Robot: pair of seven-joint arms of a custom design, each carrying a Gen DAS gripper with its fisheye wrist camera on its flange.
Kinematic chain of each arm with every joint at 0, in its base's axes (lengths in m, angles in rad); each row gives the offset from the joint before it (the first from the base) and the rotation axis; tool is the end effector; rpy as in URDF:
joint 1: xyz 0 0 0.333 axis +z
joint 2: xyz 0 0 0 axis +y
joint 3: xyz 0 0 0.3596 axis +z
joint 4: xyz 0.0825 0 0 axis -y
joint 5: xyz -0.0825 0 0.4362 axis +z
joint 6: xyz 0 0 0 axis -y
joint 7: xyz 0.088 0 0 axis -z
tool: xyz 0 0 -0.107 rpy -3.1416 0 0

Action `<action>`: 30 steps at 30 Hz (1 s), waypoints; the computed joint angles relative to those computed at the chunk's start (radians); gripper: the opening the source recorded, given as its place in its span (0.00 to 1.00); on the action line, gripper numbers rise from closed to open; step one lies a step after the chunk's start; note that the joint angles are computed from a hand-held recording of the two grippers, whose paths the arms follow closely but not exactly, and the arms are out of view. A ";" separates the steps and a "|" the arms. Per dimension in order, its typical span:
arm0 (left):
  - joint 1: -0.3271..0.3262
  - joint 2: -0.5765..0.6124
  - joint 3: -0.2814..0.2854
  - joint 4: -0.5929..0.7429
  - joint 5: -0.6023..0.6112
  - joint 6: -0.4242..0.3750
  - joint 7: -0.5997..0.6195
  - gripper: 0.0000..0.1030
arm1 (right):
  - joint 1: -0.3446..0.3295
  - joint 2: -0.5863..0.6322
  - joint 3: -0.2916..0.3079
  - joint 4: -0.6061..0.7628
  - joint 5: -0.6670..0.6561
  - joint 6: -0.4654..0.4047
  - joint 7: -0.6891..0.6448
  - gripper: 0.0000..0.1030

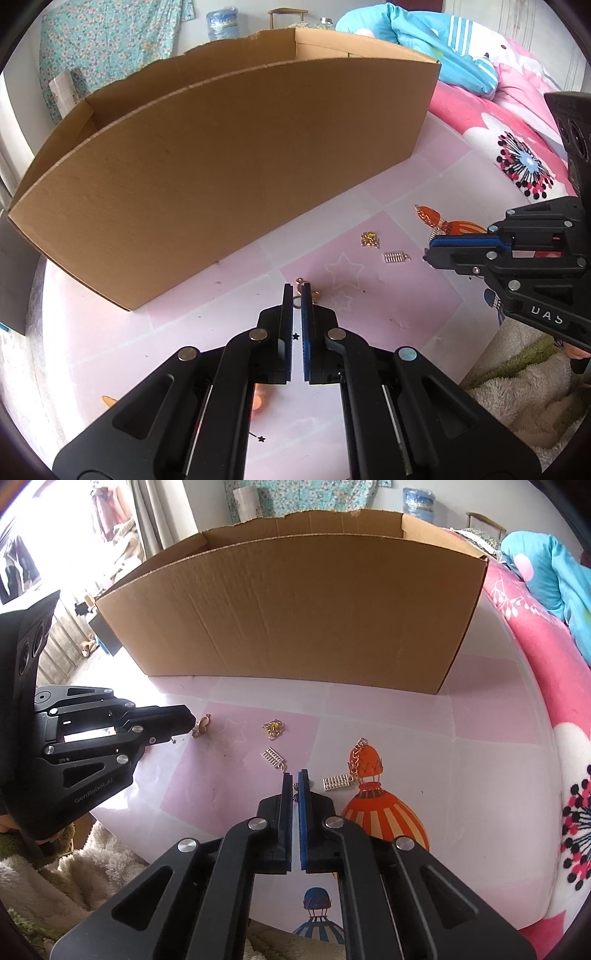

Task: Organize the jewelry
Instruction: 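Close the right tool on the small gold butterfly charm while the left tool reopens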

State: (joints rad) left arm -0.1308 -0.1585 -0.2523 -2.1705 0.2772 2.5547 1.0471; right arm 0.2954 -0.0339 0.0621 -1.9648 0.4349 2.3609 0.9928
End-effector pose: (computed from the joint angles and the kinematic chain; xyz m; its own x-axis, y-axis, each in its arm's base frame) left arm 0.5395 -0.2284 0.5396 -0.0539 -0.9985 -0.0093 -0.8317 0.0500 -0.5529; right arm 0.5905 0.2268 0.5592 0.6599 -0.7392 -0.1344 -0.6849 -0.5183 -0.5122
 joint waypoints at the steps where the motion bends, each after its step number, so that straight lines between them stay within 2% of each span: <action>1: 0.002 0.000 -0.002 0.002 0.010 -0.004 -0.009 0.03 | -0.001 0.000 -0.001 0.001 0.005 -0.003 -0.003 0.03; 9: 0.011 -0.001 0.000 0.006 0.036 -0.029 -0.041 0.03 | -0.003 -0.044 -0.023 -0.032 0.080 -0.008 -0.082 0.03; 18: 0.008 0.009 -0.003 0.016 0.065 -0.069 -0.067 0.04 | -0.009 -0.034 -0.021 -0.030 0.046 -0.001 -0.032 0.03; 30: -0.023 0.019 0.002 0.021 0.013 -0.053 -0.001 0.04 | -0.009 -0.019 -0.018 -0.024 0.084 -0.004 -0.058 0.03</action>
State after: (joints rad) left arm -0.1541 -0.1391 -0.2503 -2.1496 0.2905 2.5019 1.0462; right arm 0.2865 -0.0534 0.0439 -1.9887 0.5184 2.3573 0.9353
